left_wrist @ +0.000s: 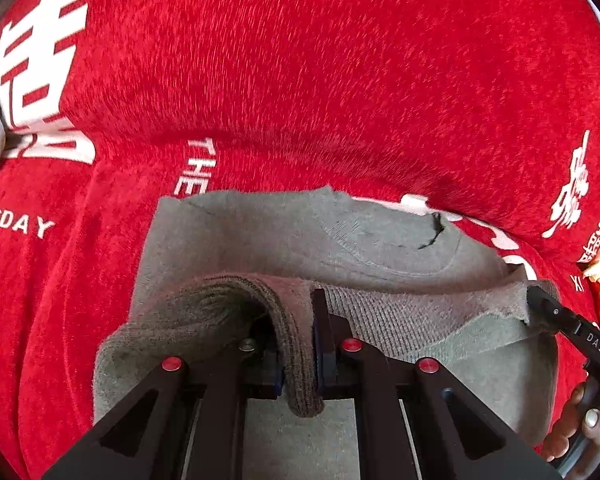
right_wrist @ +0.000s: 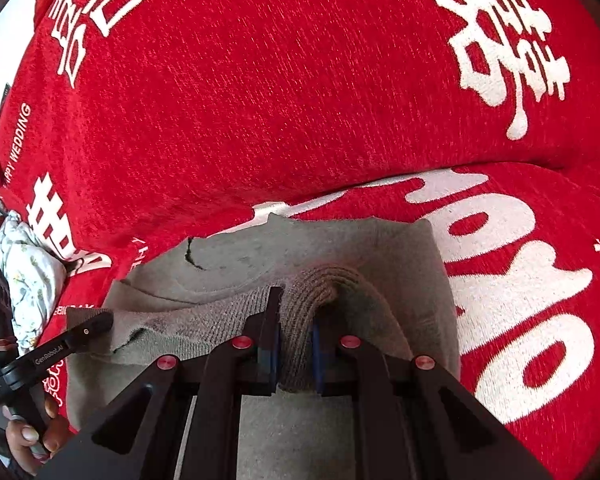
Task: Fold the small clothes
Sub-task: 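Open both tools and move them over the folded sweater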
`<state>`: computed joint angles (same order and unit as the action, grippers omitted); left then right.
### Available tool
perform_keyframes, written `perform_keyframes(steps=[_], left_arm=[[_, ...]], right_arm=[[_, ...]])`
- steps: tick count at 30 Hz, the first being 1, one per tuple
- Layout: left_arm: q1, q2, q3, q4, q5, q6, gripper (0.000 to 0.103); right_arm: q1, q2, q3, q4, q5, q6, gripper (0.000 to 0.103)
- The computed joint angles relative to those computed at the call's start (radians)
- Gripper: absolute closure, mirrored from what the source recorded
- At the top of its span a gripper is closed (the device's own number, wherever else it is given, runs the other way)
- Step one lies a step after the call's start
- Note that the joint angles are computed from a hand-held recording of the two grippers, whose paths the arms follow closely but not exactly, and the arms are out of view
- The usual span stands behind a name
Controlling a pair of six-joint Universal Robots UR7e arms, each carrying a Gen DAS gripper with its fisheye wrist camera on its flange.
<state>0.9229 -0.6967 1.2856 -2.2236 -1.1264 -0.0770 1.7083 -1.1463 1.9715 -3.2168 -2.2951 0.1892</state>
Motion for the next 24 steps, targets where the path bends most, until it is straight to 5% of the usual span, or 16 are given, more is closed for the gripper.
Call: perform_keyframes(steps=[4,5,7,8,9,12,14,20,24], left_arm=[[0.020,0.048,-0.079,0.101,-0.020,-0.055,0.092],[0.023,0.055,-0.092,0.116,-0.024,-0.062,0.083],[0.049,0.075,-0.132,0.151,-0.124,-0.068,0.041],[0.059,0.077,-0.138,0.146,-0.178,-0.061,0.009],[0.069,0.078,-0.141,0.134,-0.236,-0.055,0.000],[0.065,0.088,-0.152,0.143,-0.232,-0.068,0.000],[0.060,0.084,-0.142,0.134,-0.220,-0.065,0.000],[0.055,0.010,-0.058,0.018,-0.276,-0.022,0.000],[0.008,0.022,-0.030,-0.002,-0.101,0.089,0.000]], right_arm=[[-0.014,0.013,-0.015,0.008,0.004,0.005,0.090],[-0.018,0.016,-0.017,0.012,0.006,0.007,0.090],[-0.030,0.017,-0.020,0.015,0.030,0.009,0.087],[-0.037,0.014,-0.020,0.018,0.048,0.015,0.084],[-0.044,0.012,-0.019,0.016,0.064,0.023,0.079],[-0.054,0.008,-0.007,-0.023,0.104,0.021,0.047],[-0.038,0.020,-0.007,-0.069,0.059,-0.009,0.022],[-0.003,0.015,0.006,-0.139,0.008,-0.107,0.022],[0.018,0.049,-0.047,-0.022,-0.006,-0.201,0.022]])
